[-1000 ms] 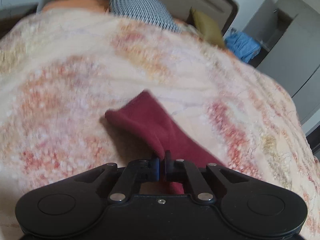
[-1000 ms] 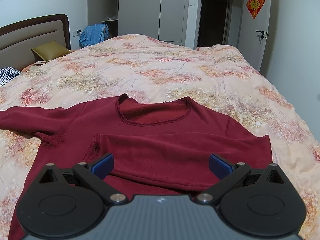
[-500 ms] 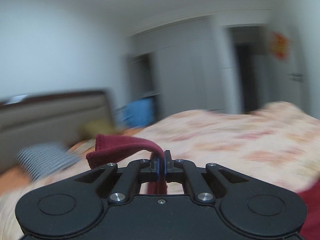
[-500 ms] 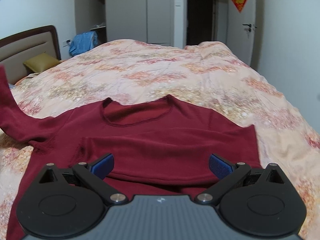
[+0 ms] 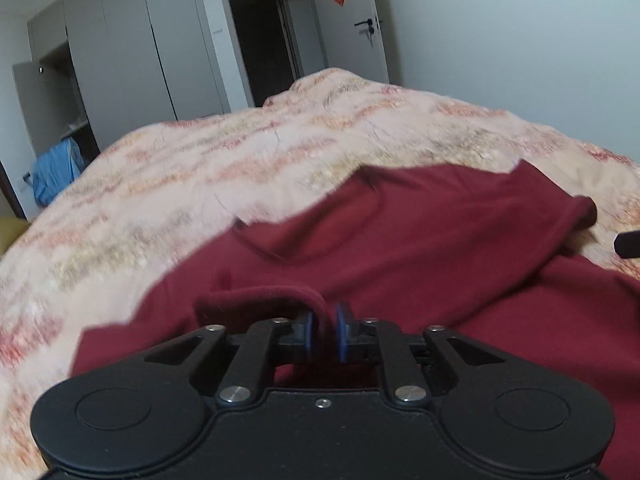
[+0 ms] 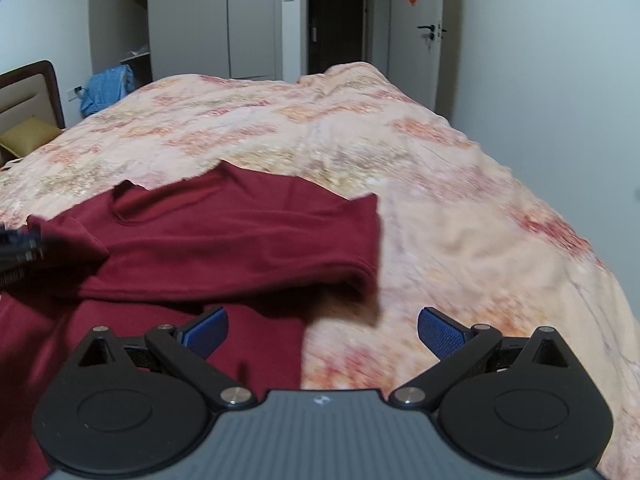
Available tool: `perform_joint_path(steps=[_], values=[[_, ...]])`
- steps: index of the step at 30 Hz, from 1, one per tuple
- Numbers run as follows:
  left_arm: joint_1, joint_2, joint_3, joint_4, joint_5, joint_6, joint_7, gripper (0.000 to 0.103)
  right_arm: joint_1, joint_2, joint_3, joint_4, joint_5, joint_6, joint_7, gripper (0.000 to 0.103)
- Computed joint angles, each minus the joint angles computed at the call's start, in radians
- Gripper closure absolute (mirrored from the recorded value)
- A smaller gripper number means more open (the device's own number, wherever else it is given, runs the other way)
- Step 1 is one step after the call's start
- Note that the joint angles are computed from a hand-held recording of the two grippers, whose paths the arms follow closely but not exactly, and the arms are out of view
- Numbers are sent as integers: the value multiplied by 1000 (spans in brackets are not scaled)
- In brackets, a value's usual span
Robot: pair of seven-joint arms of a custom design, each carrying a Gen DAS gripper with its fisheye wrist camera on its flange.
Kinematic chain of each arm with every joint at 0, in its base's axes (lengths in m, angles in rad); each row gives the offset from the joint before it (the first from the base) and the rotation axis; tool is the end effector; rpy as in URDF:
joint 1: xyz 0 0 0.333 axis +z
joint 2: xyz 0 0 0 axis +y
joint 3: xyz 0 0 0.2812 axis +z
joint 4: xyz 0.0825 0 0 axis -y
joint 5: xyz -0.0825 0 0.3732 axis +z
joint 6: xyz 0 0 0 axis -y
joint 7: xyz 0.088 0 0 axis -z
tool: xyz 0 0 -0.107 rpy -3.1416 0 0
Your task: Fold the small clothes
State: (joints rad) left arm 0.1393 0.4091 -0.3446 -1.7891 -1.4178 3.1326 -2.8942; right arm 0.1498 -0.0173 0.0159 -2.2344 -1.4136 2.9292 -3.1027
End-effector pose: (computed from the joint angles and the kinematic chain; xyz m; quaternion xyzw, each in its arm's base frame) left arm 0.6385 -0.0241 0.3552 -0.4461 0.7636 -0.3385 0.3215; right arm 0.5119 0.1492 0.3904 -0.5914 0.6766 -0.3208 0.2993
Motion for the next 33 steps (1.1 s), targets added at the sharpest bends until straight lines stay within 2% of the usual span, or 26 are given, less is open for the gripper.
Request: perform_joint_path(steps=[2, 3, 4, 7, 9, 10, 12, 14, 17, 19, 22, 25, 28, 33], values=[[17, -13, -13, -14, -62, 0, 56, 79, -4, -15, -3, -22, -13, 0, 11, 0], [8, -22, 2, -25, -51, -11, 35, 76, -7, -19, -3, -28, -17, 2, 14, 0], [-13, -25, 29, -31, 7, -20, -38, 70, -9, -20, -3, -33, -15, 4, 13, 0], [-29, -46, 59, -66, 106, -34, -174, 61, -11, -22, 0, -45, -2, 2, 15, 0], [-36, -59, 62, -82, 167, -33, -253, 58, -12, -21, 2, -47, 4, 8, 21, 0], [-25, -62, 49, -84, 169, -28, -254, 55, -12, -23, 3, -49, 8, 9, 22, 0], [-4, -72, 26, -90, 159, -24, -246, 44, -10, -26, 6, -50, 8, 10, 21, 0], [21, -92, 6, -99, 122, -45, -213, 26, -8, -31, 9, -50, 4, 11, 17, 0], [41, -139, 2, -120, 5, -109, -89, 12, -5, -40, 15, -51, 13, 8, -2, 0], [32, -172, 15, -141, -57, -126, -22, 7, -2, -46, 19, -51, 29, -3, -23, 0], [9, -218, 44, -174, -119, -138, 24, 4, 0, -53, 26, -49, 24, -6, -20, 0], [-13, -266, 87, -213, -129, -155, -28, 1, 7, -51, 33, -39, 39, -12, -36, 0], [-47, -304, 135, -249, -68, -115, -152, 1, 27, -44, 46, -19, 107, -46, -135, 0], [-80, -346, 200, -275, -129, -55, -157, 1, 53, -42, 62, 21, 84, -36, -113, 0]])
